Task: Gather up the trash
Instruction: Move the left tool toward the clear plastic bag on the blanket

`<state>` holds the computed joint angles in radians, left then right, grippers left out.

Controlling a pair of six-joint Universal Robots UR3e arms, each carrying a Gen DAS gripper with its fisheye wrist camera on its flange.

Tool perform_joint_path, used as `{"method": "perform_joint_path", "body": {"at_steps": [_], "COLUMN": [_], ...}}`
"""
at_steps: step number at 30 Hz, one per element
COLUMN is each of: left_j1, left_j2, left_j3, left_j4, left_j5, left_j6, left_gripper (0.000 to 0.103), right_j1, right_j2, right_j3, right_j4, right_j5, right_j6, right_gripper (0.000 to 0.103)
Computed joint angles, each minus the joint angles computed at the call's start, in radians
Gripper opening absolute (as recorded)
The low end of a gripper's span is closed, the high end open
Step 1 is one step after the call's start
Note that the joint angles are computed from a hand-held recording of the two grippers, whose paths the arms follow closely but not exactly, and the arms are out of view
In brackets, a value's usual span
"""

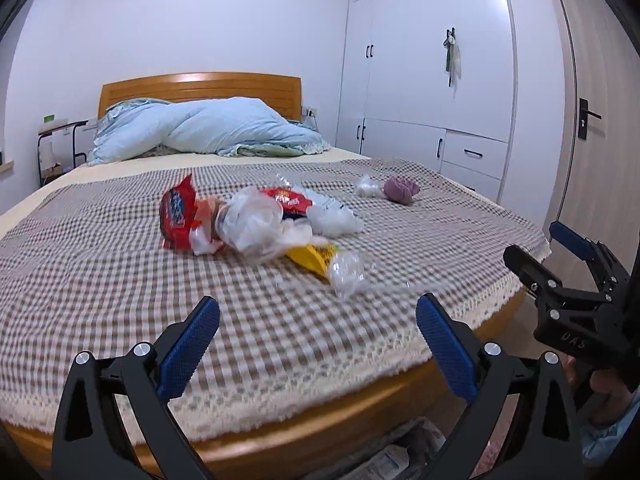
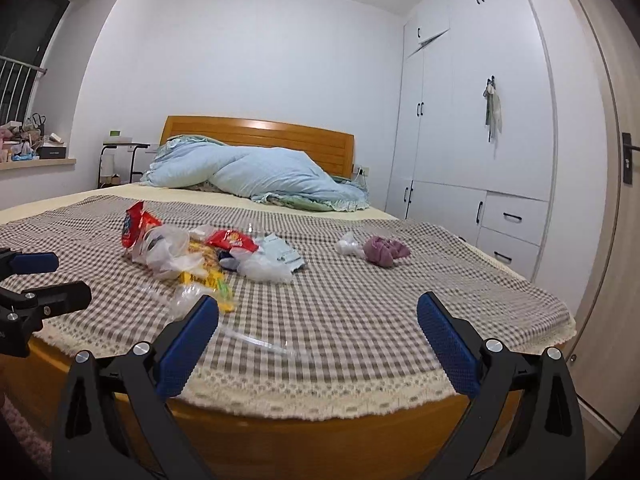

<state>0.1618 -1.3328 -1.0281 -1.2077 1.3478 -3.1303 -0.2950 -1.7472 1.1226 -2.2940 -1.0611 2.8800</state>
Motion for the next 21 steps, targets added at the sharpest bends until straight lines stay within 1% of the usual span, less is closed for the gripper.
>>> {"method": "perform_joint_path", "body": {"at_steps": [2, 5, 10, 15, 21], "left_j1": [-0.002, 0.009, 0.042, 0.036, 0.073], "left_j2": [-0.032, -0.063, -0.113, -0.191, -0.219], "left_j3": [0.027, 0.052, 0.106, 0.189, 0.198], "left_j4": [0.011, 0.017, -0.007, -0.005, -0.018], "left_j5": [0.007, -0.003, -0.052, -0.048, -0.090], "left_j6": [0.004, 0.008, -0.001, 0.003, -0.030], "left_gripper": [0.095, 0.095, 0.095, 0.095, 0.095], "right_j1": [0.026, 0.069, 0.124, 0.169, 0.177], "right_j2": [0.042, 0.092, 0.186, 0.303, 0.336], "right_j3": [-0.056, -0.093, -0.187, -0.333, -0.358], "right_j4": [0.031, 0.005, -0.009, 0.037, 0.079], "right_j5": [-0.021, -0.065, -0.124, -0.172, -0.203], "right_j6": [-0.001, 0.002, 0.003, 0.005, 0.043], "right_gripper": [0.095, 0.095, 0.095, 0.095, 0.095]}}
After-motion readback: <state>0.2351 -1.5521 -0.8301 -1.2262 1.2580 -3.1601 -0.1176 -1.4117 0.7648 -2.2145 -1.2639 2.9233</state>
